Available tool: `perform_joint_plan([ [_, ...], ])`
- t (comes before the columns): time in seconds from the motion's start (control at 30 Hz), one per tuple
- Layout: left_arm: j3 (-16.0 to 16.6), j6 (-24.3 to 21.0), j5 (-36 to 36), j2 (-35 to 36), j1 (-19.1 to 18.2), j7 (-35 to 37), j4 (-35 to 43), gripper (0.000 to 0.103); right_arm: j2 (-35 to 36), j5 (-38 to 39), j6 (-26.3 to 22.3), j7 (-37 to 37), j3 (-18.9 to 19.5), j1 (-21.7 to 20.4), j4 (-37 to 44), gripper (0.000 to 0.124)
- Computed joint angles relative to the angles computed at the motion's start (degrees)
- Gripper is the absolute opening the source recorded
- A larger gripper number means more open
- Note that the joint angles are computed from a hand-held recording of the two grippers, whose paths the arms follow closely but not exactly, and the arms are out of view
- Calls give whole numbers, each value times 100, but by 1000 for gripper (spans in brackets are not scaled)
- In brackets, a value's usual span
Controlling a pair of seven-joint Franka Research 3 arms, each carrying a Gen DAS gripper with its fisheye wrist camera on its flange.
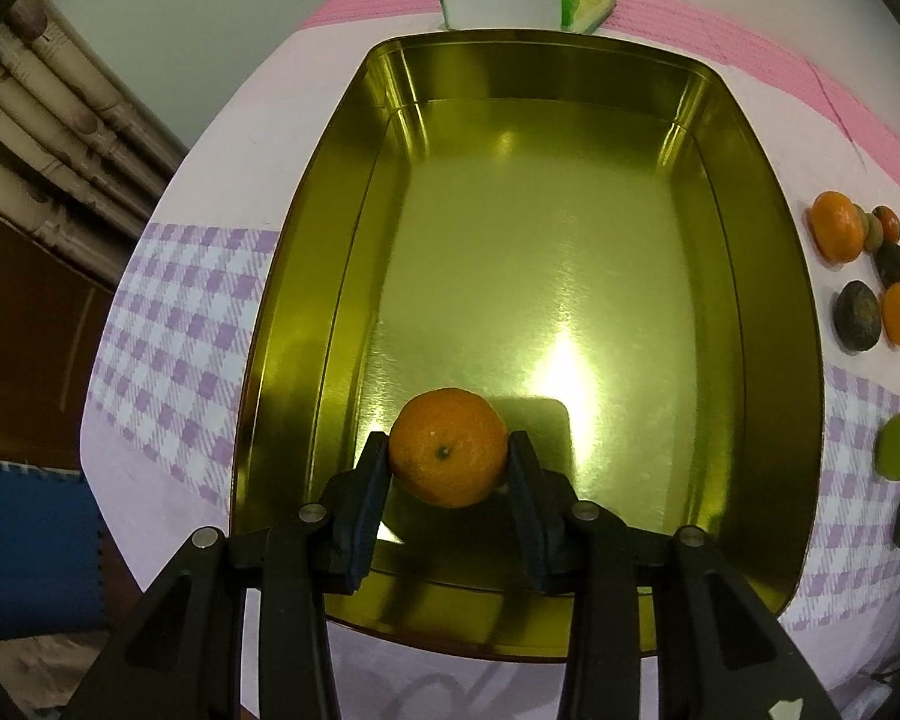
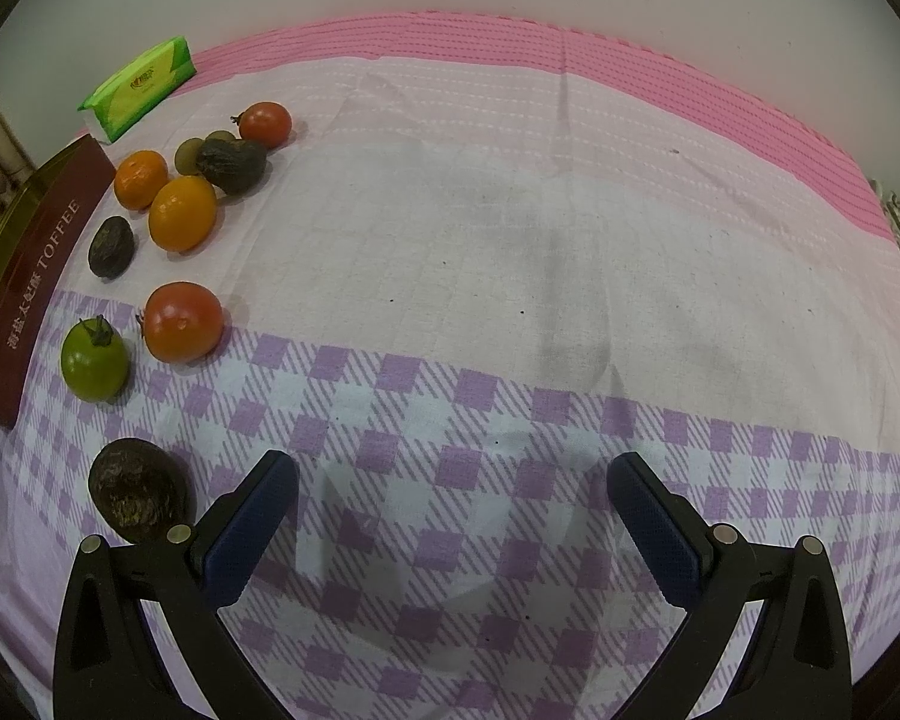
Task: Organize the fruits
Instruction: 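Carry the mandarin over the gold tin tray and open the left gripper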
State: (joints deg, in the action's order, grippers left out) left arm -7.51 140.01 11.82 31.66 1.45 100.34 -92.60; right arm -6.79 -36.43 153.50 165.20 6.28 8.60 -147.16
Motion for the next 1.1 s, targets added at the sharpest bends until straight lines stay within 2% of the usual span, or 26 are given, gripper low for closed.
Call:
perform_joint_plan([
  [0.1,-31,-8,-89,-3,50,14,8,38,9,72,-22,-60,-12,12,18,103],
  [0.27,-106,-12,-294,-33,151,93,12,53,14,248,-52,-193,-35,30,32,103],
  [0.47,-266,366,-655,-297,333,377,-285,64,-45,167,-49,-147,14,22,65,103],
  [0.63,-369,772,-1050,-568,468,602,-575,69,-222,-233,215,-30,173,14,60,102],
  [0.7,-378,995,-1179,-703,507,619,-743,73,-232,-195,298,-197,215,63,92,102],
  [0.77,-288,1154,-1133,-791,439,464,-839,77,-202,-189,284,-326,284,121,171,102],
  [0.87,-272,1287,-1174,-958,452,363,-1011,79,-113,-111,269,-487,359,271,293,102],
  [1.1,-157,1616,-961,-1108,406,140,-1281,86,167,415,183,-1061,247,570,546,93],
])
